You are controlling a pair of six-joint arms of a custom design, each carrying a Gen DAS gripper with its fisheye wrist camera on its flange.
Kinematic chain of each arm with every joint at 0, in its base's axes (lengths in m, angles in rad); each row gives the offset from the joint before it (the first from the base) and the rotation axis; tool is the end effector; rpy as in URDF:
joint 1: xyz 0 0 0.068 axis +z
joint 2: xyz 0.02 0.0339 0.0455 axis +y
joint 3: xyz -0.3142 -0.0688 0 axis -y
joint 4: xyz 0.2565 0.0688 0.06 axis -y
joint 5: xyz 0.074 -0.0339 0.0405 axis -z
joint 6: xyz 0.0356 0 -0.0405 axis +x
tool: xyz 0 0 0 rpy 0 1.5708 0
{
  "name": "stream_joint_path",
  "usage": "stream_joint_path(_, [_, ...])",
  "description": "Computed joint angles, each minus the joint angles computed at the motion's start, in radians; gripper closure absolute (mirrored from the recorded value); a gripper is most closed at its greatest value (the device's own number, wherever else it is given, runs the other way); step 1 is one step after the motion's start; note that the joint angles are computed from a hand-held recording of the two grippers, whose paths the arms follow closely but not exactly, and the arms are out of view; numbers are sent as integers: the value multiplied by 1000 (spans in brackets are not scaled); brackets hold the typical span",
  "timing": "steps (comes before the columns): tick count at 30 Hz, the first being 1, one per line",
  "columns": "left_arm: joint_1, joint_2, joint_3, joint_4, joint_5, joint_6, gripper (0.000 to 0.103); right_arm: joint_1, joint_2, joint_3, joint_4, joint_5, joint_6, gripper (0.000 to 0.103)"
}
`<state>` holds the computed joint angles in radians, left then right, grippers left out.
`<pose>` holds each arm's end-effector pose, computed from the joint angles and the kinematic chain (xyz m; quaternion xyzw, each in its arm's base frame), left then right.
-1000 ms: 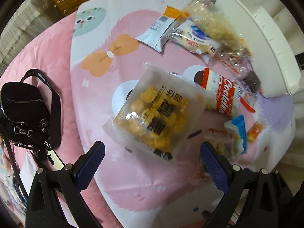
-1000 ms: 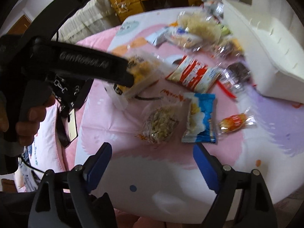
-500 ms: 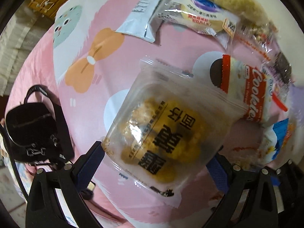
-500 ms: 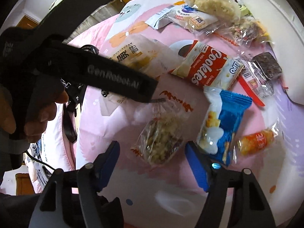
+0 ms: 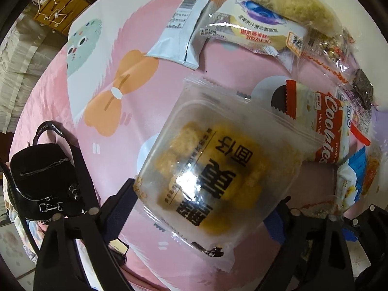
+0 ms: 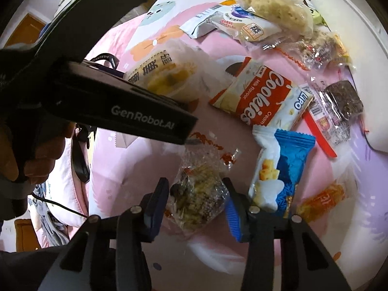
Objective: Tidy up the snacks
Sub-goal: 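Grasp the clear square-cookie bag with the left gripper while the right gripper grasps the small nut packet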
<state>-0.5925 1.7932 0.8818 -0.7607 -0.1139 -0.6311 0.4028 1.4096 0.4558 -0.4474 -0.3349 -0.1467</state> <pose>0.2369 -0.1546 0.1452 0.0164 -0.9970 -0.0756 0.0087 0.1657 0.0833 0.1431 -0.2801 0.9418 0.1754 0.0616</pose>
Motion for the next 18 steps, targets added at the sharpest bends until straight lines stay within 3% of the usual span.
stream_joint_path(7, [-43,-80,-63,3,-3,-49,21,10,-82,-3,-49,26,19,69])
stream_joint_path(18, [-185,-320,-213,-61,-6,-204,22,145,-281,-93,-84,108,261,69])
